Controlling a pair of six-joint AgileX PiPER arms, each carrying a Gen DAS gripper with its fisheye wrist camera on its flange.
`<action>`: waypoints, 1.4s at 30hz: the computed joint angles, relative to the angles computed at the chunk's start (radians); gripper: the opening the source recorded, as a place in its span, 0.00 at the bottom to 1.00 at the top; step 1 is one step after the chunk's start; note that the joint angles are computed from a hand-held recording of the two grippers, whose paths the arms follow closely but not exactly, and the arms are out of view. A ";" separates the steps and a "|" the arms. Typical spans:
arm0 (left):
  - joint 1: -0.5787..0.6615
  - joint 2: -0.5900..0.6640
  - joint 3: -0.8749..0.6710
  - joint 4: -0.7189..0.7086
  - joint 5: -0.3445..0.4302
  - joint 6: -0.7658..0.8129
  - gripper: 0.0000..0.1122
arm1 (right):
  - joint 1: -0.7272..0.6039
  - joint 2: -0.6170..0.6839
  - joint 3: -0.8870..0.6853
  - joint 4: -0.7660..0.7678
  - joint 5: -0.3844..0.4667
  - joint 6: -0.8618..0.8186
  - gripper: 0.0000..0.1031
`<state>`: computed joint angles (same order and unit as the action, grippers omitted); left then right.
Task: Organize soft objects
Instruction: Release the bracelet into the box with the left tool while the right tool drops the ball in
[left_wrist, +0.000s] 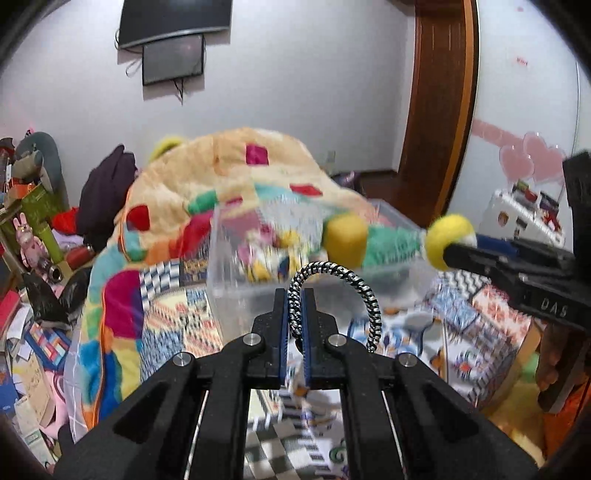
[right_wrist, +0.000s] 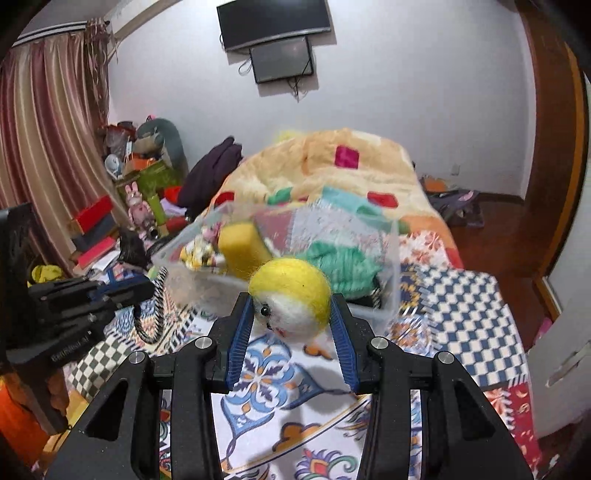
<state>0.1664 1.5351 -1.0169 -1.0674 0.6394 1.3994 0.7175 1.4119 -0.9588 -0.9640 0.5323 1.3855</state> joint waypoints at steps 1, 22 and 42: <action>0.000 0.008 -0.023 -0.002 0.004 -0.010 0.05 | -0.003 -0.004 -0.003 -0.009 0.006 0.002 0.38; -0.123 0.283 -0.292 0.148 -0.191 -0.220 0.05 | -0.161 0.164 -0.116 0.173 -0.131 -0.202 0.38; -0.050 0.206 -0.231 0.043 -0.061 -0.139 0.38 | -0.161 0.145 -0.123 0.241 -0.090 -0.280 0.62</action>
<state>0.1159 1.7415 -1.2476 -1.0246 0.5784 1.2604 0.5561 1.5564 -1.0815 -0.7228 0.4427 1.1054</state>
